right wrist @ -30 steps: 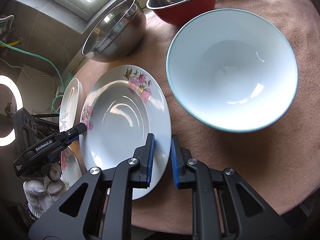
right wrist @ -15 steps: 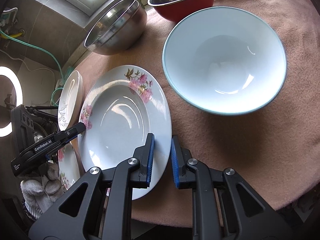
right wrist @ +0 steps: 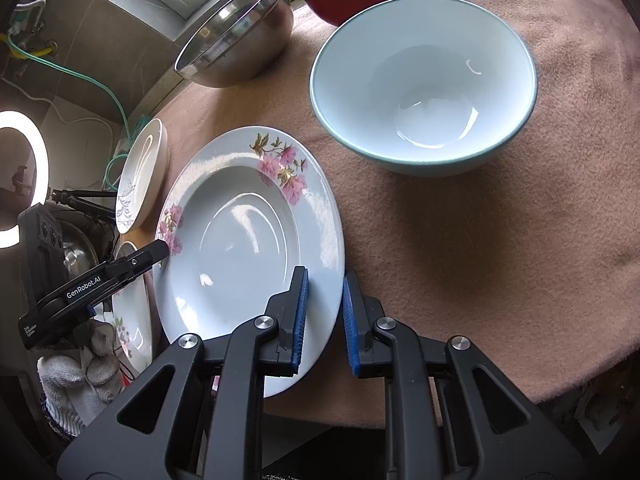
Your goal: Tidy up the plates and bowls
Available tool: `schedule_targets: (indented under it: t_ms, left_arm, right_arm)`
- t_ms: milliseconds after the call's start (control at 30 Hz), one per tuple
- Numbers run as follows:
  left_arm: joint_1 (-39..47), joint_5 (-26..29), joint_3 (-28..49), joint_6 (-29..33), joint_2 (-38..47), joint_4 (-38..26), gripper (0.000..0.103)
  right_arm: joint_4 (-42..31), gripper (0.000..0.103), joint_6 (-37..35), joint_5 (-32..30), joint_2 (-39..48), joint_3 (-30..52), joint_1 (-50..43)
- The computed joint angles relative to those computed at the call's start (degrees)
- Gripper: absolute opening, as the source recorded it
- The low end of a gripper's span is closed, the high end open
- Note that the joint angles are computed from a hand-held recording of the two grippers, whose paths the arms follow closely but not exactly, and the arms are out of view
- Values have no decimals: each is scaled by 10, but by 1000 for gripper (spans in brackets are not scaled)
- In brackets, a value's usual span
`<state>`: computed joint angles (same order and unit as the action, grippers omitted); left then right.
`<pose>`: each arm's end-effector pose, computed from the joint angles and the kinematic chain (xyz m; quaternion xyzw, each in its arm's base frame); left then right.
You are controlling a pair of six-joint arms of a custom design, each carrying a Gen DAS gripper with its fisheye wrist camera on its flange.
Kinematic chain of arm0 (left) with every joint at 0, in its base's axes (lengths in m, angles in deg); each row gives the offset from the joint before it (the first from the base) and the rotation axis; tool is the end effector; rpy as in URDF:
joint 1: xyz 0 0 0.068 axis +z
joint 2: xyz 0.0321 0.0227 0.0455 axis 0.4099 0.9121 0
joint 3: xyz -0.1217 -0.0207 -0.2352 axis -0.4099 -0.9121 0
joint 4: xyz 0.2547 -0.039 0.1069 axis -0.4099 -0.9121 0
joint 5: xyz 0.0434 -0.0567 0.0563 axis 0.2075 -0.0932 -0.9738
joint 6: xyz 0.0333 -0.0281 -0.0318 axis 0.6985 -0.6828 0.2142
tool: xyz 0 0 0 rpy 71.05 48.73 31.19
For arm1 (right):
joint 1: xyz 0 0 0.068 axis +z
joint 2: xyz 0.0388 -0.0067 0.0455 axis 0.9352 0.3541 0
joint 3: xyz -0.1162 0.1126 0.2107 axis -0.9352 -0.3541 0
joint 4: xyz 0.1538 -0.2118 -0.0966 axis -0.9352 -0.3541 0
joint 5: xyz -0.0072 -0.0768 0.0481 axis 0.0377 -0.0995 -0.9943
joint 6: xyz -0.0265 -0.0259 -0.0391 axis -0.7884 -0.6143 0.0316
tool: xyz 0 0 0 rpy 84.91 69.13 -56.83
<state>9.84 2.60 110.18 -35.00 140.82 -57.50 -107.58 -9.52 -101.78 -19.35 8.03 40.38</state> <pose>0.2357 -0.0743 0.2227 0.1483 0.9618 -0.2057 0.1035 0.1042 -0.0377 0.1931 0.2497 0.9263 0.2161 0.1816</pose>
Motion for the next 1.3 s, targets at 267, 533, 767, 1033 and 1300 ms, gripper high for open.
schedule_targets:
  t_ms: [267,533,767,1033,1300]
  left_arm:
    - [-5,-5,-25,-12,-32,-2,20]
    - [-14,-16,-37,-23,-49,-1,21]
    - [-19,-21,-40,-33,-53,4,21]
    - [-26,-30,-41,-46,-56,5,21]
    - [-18,-27,-39,-48,-75,2,21]
  right_arm:
    - [-26,17,-35,-7,-6,1,-23]
    - [-40,17,-43,-6,-12,2,-20]
    - [-45,17,-49,-4,-12,3,-13]
    - [-49,18,-57,-3,-15,2,-16]
    - [-61,18,-50,13,-31,9,-12]
